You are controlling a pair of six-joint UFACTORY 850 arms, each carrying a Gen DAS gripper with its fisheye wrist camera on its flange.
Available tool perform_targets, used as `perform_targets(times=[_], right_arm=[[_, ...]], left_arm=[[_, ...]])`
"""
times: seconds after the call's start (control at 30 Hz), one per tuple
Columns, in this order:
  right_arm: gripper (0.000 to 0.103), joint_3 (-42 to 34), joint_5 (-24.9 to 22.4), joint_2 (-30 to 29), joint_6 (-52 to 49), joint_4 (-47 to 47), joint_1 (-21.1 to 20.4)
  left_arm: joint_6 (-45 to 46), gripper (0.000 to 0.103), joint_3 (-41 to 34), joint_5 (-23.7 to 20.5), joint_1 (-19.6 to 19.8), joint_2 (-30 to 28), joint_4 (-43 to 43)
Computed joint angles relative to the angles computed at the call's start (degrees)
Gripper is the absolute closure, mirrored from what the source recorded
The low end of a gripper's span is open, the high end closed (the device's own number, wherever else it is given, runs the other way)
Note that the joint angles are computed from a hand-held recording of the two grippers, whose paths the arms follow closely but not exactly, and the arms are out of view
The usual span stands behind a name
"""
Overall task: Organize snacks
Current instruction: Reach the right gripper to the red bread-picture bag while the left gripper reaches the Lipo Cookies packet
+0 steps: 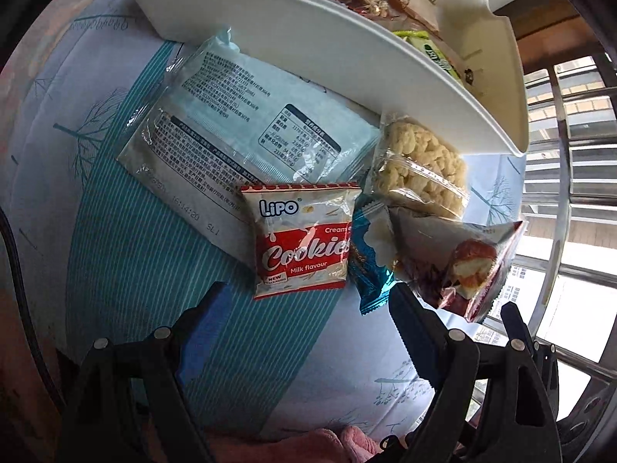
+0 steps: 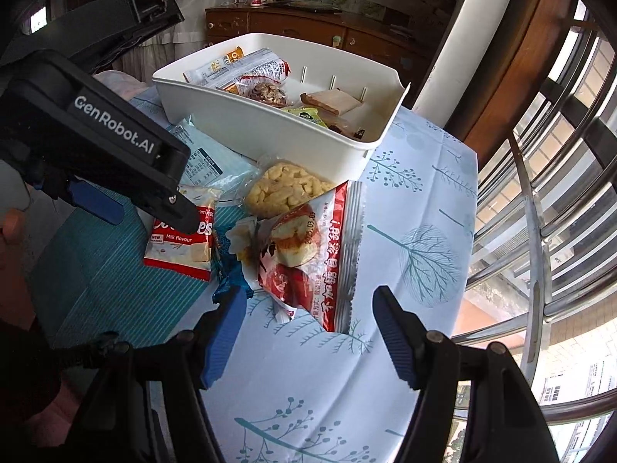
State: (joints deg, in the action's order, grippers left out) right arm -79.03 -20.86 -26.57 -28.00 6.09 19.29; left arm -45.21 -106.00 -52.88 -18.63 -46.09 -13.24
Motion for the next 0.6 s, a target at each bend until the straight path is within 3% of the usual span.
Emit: perform_targets(times=[0.5, 0.6], right_arm=[[0.034, -4.1, -3.7, -5.0, -14.2, 16.1, -2.2], [0.035, -4.6, -4.3, -5.6, -15.7, 18.9, -2.5]], left_arm=[[-9.9, 0.020, -10.1, -8.1, 1.1, -8.5, 1.2], [-10.5, 0.025, -14.0, -9.6, 1.5, -11.1, 1.1]])
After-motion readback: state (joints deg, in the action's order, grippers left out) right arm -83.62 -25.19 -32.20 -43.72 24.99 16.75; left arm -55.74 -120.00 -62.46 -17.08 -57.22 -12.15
